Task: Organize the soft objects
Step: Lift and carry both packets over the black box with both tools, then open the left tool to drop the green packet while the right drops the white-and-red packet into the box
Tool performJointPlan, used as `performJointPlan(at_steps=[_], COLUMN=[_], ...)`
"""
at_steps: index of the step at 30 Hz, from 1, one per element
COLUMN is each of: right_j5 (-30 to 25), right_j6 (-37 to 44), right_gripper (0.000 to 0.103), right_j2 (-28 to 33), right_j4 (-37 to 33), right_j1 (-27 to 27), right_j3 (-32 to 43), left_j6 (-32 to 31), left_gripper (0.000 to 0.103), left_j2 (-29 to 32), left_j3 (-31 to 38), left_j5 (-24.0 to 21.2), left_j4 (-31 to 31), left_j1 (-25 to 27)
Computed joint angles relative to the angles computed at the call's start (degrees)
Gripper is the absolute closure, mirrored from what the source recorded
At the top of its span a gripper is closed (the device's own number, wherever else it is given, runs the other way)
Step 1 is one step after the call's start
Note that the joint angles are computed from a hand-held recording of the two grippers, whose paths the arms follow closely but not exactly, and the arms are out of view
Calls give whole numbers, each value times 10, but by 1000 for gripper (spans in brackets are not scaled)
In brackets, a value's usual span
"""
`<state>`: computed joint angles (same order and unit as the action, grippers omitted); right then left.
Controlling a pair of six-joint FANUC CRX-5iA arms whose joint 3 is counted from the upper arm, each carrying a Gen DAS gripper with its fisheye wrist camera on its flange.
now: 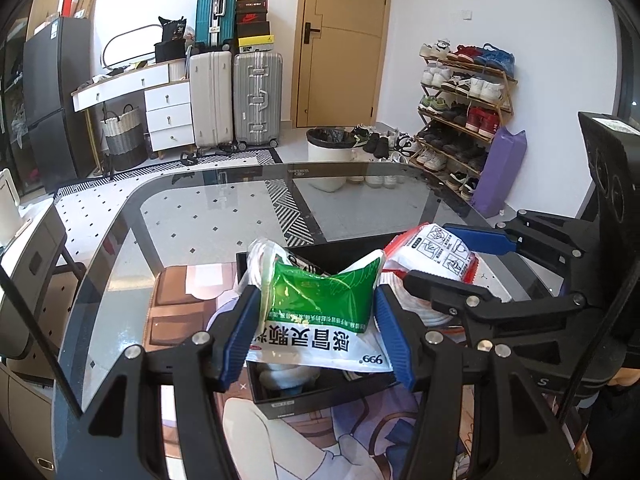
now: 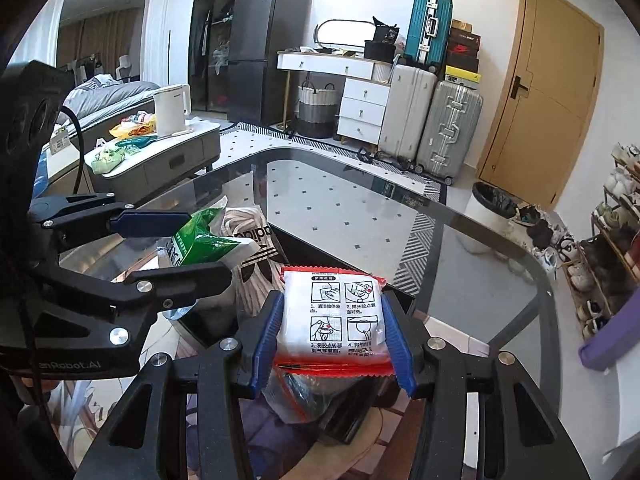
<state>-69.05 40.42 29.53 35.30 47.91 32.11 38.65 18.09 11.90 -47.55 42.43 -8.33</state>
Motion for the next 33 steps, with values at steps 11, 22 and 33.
performJointPlan(at_steps=[11,22,33], right_j5=[26,25,35], right_j6=[22,-3,-65], right_gripper=[54,26,5], right_j2=[9,-17,-76], right_j4=[-37,-15,31], right_j1=[-26,-25,-4], right_j3=[6,-33,-119], left_j6=[7,5,-7], left_gripper=[45,44,10], left_j2=[20,26,1], left_j3=[22,32,0], left_j5=[-7,-16,11], left_j4=[-18,-22,-8], left_j1=[-5,-7,-9])
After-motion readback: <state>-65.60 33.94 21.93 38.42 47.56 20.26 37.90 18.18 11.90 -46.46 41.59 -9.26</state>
